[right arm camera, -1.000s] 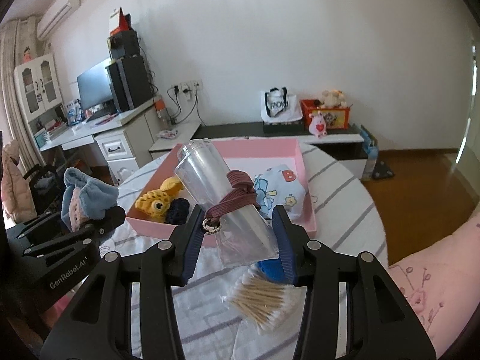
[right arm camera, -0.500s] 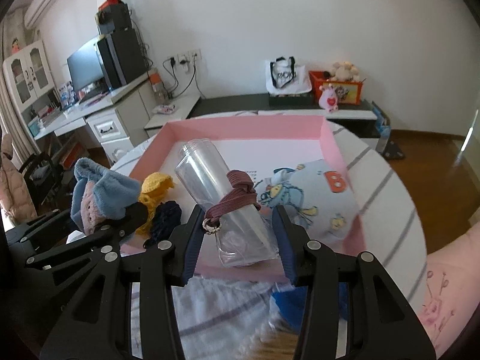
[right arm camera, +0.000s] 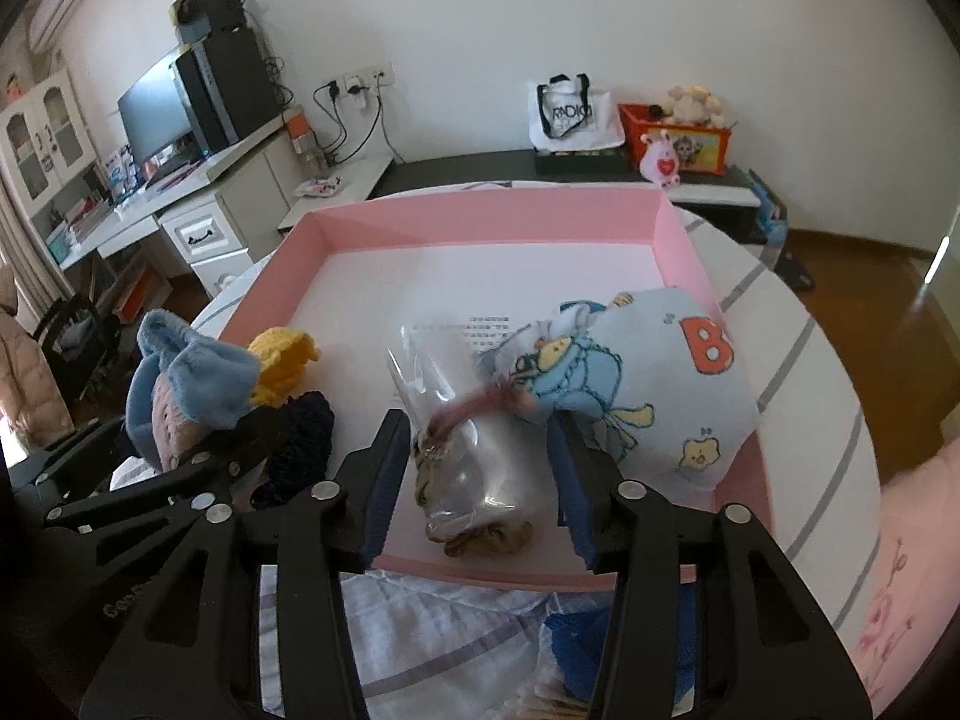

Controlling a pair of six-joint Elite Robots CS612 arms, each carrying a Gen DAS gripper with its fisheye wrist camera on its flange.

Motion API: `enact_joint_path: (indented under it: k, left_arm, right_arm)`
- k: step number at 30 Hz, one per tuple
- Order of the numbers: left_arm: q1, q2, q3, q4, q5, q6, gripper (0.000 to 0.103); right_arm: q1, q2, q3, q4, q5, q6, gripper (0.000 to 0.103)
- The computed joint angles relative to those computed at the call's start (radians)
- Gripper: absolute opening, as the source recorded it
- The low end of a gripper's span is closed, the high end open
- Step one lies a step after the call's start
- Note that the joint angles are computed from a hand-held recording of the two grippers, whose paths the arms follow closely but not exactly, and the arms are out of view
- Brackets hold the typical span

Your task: Organize soft objects

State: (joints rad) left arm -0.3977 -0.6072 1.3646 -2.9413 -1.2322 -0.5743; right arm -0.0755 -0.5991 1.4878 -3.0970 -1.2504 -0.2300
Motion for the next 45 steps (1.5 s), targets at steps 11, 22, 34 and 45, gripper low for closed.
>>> enact_joint_path:
  k: [11, 22, 34, 45]
  left_arm:
    - [-0.018, -0.027, 0.081, -0.079, 0.041, 0.004, 0.098]
    - [-0.05, -0.053, 0.168, -0.176, 0.074, -0.007, 0.103]
    - [-0.084, -0.103, 0.25, -0.182, 0.132, -0.067, 0.103]
    - [-0.122, -0.159, 0.333, -0.225, 0.18, -0.077, 0.103]
  right_arm:
    - [-0.016, -0.011, 0.021, -0.024, -0.014, 0.037, 0.073]
    - [-0.031, -0.038, 0.073, -0.099, -0.014, 0.045, 0.083]
    - [-0.045, -0.066, 0.127, -0.139, 0.004, 0.042, 0.083]
    - [-0.052, -0.1, 0.192, -0.213, 0.025, 0.013, 0.086]
